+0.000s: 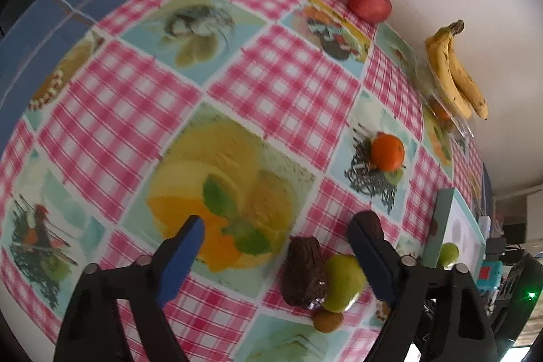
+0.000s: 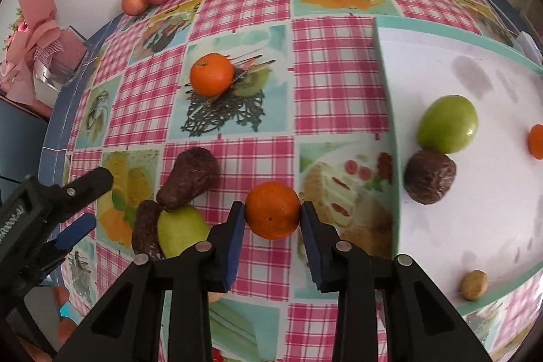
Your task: Organize fruits
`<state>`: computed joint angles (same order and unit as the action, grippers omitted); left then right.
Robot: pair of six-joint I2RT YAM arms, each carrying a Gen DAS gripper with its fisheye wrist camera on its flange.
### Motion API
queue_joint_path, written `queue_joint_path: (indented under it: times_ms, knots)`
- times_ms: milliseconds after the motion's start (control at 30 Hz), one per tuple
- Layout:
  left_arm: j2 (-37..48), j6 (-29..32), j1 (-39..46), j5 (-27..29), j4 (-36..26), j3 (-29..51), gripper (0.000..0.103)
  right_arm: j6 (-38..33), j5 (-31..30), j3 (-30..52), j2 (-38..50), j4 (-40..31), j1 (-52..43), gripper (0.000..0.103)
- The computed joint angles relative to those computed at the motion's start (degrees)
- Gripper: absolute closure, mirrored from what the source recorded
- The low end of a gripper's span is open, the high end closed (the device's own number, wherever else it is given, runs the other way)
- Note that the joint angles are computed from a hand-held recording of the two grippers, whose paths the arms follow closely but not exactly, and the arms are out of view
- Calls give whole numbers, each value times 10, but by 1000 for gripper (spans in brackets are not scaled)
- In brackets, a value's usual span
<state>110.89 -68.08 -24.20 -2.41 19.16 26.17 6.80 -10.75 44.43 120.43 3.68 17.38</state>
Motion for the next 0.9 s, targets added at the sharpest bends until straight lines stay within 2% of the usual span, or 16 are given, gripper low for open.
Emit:
queue_joint_path:
  times_ms: [67, 367, 600, 700, 900]
  knots:
    - [12, -5, -1, 15, 10, 2, 29, -2, -1, -1, -2, -3, -3, 68]
    - [34, -16, -17, 48, 40, 10, 57, -5, 0, -11, -9, -5, -7, 68]
    - [50, -21, -17, 58, 53, 13, 67, 0, -3, -11, -10, -7, -9, 68]
    - [60, -22, -19, 62, 63, 15, 77, 2, -3, -10, -10, -8, -9, 68]
    - [61, -19, -26, 48, 51, 25, 78, 2, -7, -9, -7, -7, -11, 68]
